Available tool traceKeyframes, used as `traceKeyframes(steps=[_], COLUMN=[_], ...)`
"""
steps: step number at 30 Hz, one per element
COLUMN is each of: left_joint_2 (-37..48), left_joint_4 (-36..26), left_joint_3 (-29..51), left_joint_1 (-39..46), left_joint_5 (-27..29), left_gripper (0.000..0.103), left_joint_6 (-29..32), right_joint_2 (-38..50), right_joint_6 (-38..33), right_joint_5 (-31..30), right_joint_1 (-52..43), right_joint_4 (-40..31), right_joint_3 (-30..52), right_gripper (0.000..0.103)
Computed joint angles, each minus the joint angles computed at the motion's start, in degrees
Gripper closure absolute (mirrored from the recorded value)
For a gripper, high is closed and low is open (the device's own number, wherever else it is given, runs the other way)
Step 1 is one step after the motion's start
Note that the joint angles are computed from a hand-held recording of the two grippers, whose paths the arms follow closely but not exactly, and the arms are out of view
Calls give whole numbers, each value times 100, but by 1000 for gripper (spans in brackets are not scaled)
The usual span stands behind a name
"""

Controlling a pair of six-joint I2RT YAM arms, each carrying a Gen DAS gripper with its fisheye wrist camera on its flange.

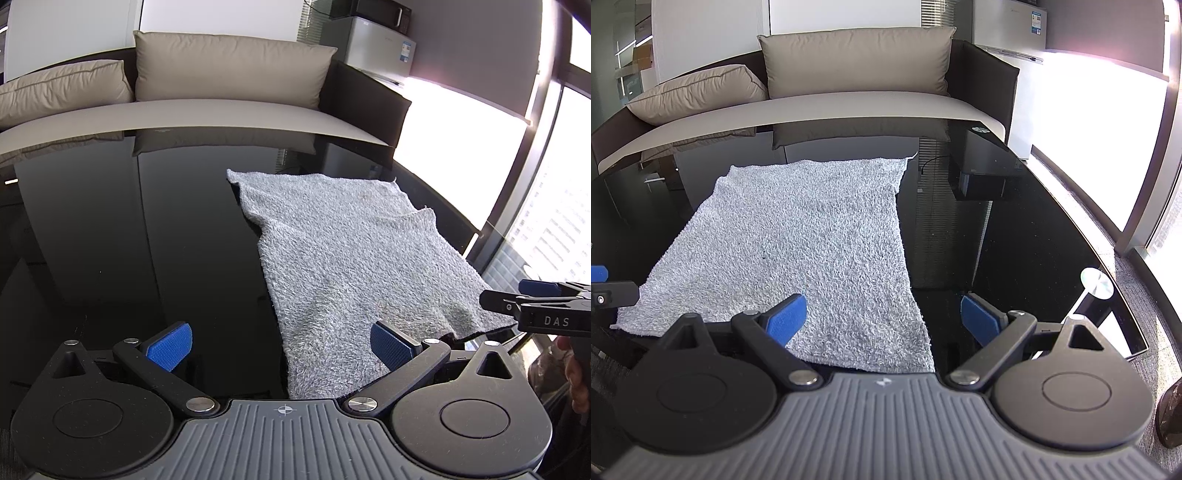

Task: Fold towel
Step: 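Lower both open tools down to the towel edge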

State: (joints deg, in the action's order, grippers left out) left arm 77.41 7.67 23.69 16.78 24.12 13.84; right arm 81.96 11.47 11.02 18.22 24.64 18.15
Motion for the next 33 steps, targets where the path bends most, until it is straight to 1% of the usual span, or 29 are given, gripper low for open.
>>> traceKeyframes(steps=[13,28,30,32,33], left_joint_2=[-205,-227,-193,-166,-166], left_joint_4=[-100,-155,-162,-163,-151], left_joint_3=[-189,-206,-187,-175,-182], left_joint_1=[4,-29,-36,-44,-47], left_joint_5=[-6,9,-6,-12,-5], left_gripper=[1,1,1,2,2], left_joint_6=[93,182,182,182,185], right_joint_2=[-301,-229,-244,-245,-245], right_joint_6=[210,365,369,380,388], right_joint_5=[151,-11,-61,-112,-136], right_joint_1=[172,-32,-64,-100,-118], right_joint_4=[-424,-511,-508,-537,-558], right_joint_3=[-84,-31,-39,-34,-29], right_gripper=[10,11,19,25,26])
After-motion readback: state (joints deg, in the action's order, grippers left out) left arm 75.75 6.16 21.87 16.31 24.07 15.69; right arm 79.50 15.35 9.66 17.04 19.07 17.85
